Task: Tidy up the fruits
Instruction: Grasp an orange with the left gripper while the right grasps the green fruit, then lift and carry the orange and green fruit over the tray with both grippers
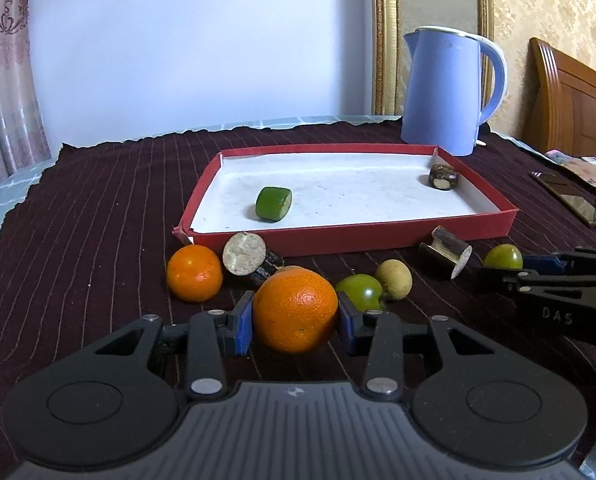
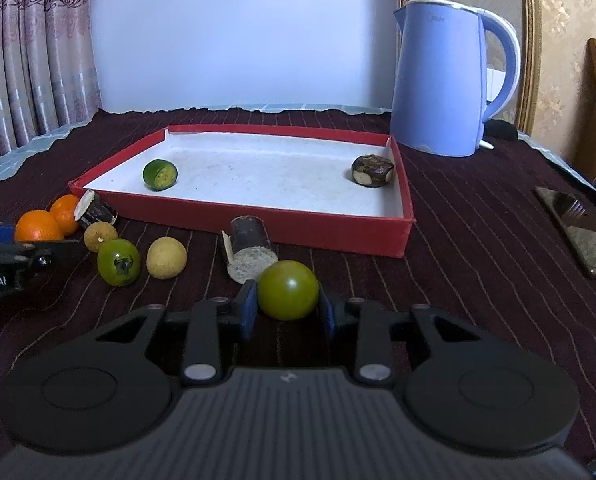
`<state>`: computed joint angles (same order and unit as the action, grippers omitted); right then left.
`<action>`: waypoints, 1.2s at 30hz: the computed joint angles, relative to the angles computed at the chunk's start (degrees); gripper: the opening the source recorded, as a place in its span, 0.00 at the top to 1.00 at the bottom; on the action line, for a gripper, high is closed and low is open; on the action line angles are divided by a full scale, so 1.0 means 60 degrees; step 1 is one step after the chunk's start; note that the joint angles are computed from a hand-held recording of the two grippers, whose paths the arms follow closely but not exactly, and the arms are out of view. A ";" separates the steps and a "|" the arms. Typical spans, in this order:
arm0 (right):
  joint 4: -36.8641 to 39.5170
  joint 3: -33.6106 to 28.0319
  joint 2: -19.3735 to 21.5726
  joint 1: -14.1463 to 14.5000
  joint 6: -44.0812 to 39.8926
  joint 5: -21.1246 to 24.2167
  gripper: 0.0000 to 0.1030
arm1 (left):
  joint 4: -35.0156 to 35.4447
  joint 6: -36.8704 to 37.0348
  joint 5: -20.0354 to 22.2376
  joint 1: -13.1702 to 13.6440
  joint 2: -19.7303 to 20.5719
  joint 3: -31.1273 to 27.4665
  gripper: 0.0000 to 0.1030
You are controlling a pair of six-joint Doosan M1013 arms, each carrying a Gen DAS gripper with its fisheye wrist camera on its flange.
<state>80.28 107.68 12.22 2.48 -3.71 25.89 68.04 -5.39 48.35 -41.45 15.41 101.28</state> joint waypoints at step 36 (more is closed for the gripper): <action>0.1403 0.0112 -0.0257 -0.0088 -0.1122 0.0150 0.70 | 0.0044 0.0312 0.0560 -0.0110 0.0653 -0.0995 0.61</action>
<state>88.70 108.36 10.68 1.96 -10.44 26.79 68.30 -3.52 51.71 -42.10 19.32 95.31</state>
